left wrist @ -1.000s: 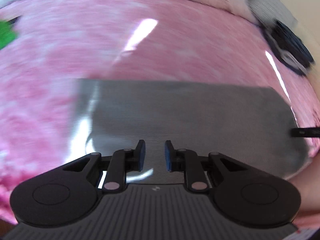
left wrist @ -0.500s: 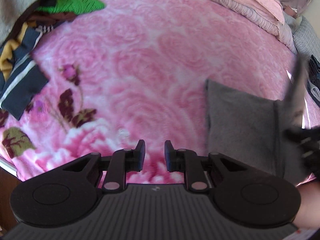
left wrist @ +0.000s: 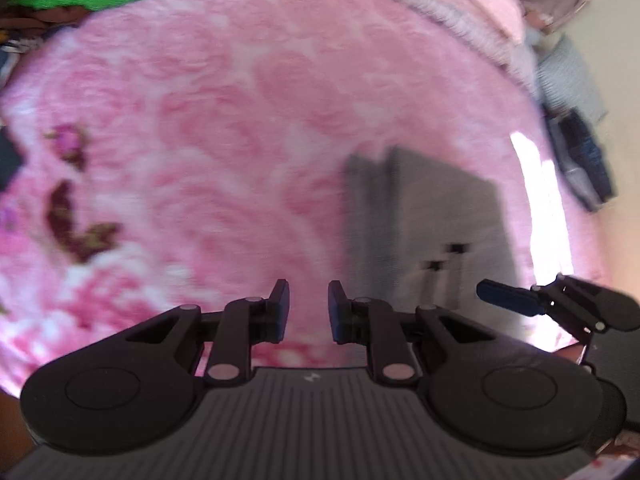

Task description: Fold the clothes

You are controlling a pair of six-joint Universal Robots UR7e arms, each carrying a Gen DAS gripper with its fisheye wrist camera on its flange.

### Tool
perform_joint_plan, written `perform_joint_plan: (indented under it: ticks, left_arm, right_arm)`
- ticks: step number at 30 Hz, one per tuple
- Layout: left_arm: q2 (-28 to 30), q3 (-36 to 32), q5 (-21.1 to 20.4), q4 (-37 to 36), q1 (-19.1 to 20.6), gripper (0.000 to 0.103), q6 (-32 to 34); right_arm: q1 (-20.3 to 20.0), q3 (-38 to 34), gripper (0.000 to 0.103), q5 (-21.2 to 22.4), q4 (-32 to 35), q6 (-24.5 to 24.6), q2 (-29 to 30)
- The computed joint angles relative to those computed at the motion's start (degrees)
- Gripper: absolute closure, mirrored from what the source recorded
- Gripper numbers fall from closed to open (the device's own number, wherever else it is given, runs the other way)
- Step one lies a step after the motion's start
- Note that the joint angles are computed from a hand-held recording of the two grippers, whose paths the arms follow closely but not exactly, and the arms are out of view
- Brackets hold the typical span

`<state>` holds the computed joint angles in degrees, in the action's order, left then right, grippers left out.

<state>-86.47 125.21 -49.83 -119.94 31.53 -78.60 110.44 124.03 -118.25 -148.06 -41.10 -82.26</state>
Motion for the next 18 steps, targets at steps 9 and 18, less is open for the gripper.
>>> perform_joint_plan:
  ticks: [9,18]
  left_arm:
    - [10.5,2.1,-4.7,-23.1,3.5,0.076,-0.4]
    - [13.6,4.3,-3.5,-31.9,5.1,0.097,-2.0]
  right_arm:
    - [-13.7,-7.1,0.056,-3.6,7.0,20.2,-1.5]
    - [-16.8,-7.9,0.072,-1.0,10.5,24.5,0.3]
